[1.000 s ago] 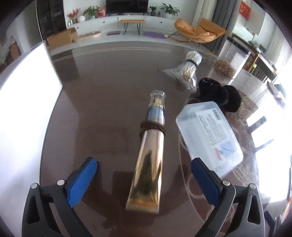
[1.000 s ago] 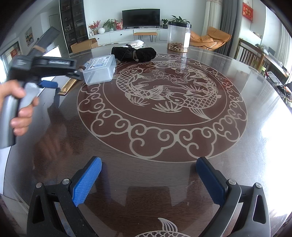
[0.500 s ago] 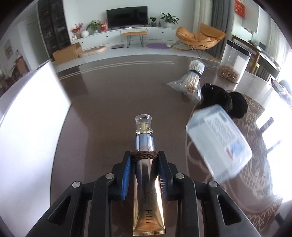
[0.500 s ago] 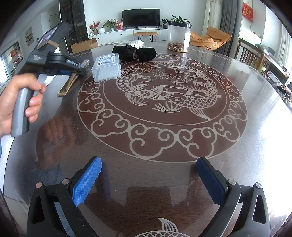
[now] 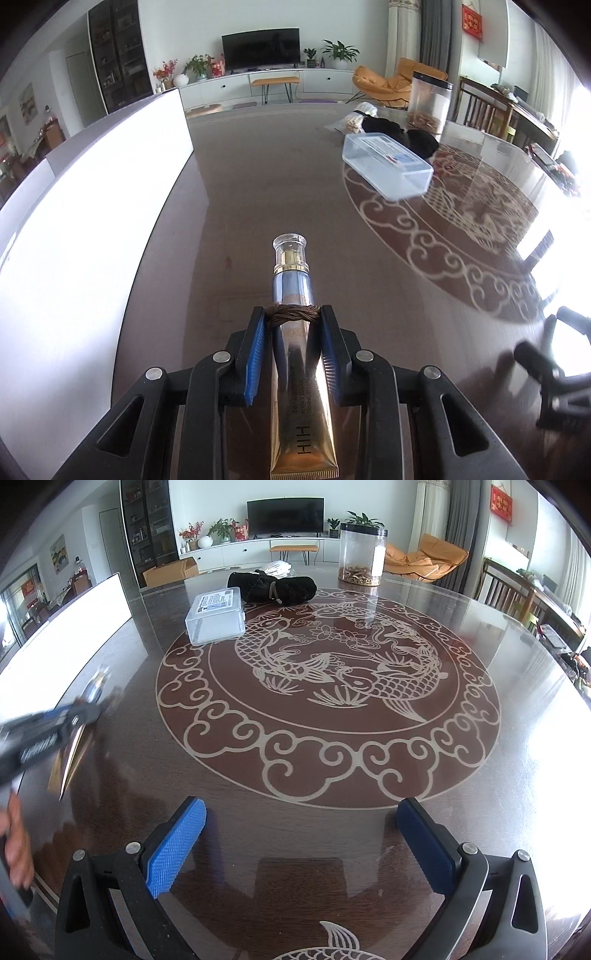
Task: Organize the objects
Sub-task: 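Reach the left gripper to the gold HIH tube and close on it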
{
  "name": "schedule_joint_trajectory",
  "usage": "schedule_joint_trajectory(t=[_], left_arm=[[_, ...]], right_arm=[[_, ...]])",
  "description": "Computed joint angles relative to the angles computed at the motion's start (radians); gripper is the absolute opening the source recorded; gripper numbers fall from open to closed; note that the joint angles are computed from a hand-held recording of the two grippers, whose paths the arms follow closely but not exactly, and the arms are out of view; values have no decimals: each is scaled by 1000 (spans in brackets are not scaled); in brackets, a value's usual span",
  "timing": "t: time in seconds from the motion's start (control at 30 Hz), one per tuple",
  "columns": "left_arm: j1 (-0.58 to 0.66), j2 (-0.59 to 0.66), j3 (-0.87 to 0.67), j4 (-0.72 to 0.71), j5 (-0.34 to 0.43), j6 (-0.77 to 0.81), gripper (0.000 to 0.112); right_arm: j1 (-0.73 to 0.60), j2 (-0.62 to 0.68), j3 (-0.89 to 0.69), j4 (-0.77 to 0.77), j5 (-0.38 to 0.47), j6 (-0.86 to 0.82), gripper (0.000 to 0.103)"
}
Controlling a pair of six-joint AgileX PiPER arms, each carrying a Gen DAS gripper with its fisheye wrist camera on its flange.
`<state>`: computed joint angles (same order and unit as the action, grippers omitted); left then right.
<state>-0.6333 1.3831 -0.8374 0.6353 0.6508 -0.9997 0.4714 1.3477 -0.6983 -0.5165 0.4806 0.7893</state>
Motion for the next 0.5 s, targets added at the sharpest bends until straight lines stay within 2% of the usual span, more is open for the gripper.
schedule_joint_trajectory(t=[0.1, 0.17, 0.23, 0.27, 0.33, 0.4, 0.5], left_arm=[[-3, -16, 21, 12, -16, -13, 31], [-16, -4, 13, 52, 11, -48, 40], [-21, -19, 27, 64, 37, -74, 55], [3, -23, 29, 37, 23, -58, 58], [57, -31, 33, -47, -20, 14, 77], [47, -15, 20, -56, -8, 47, 84], [29, -10, 21, -35, -8, 24, 86]], right_arm=[[-1, -1, 0, 1, 0, -2, 103], [-1, -1, 0, 1, 0, -2, 103], [0, 0, 0, 0, -1, 0, 103], [-1, 0, 0, 1, -1, -1, 103], [-1, 0, 0, 0, -1, -1, 103], [-1, 0, 1, 0, -1, -1, 103], [-1, -1, 1, 1, -1, -2, 103]])
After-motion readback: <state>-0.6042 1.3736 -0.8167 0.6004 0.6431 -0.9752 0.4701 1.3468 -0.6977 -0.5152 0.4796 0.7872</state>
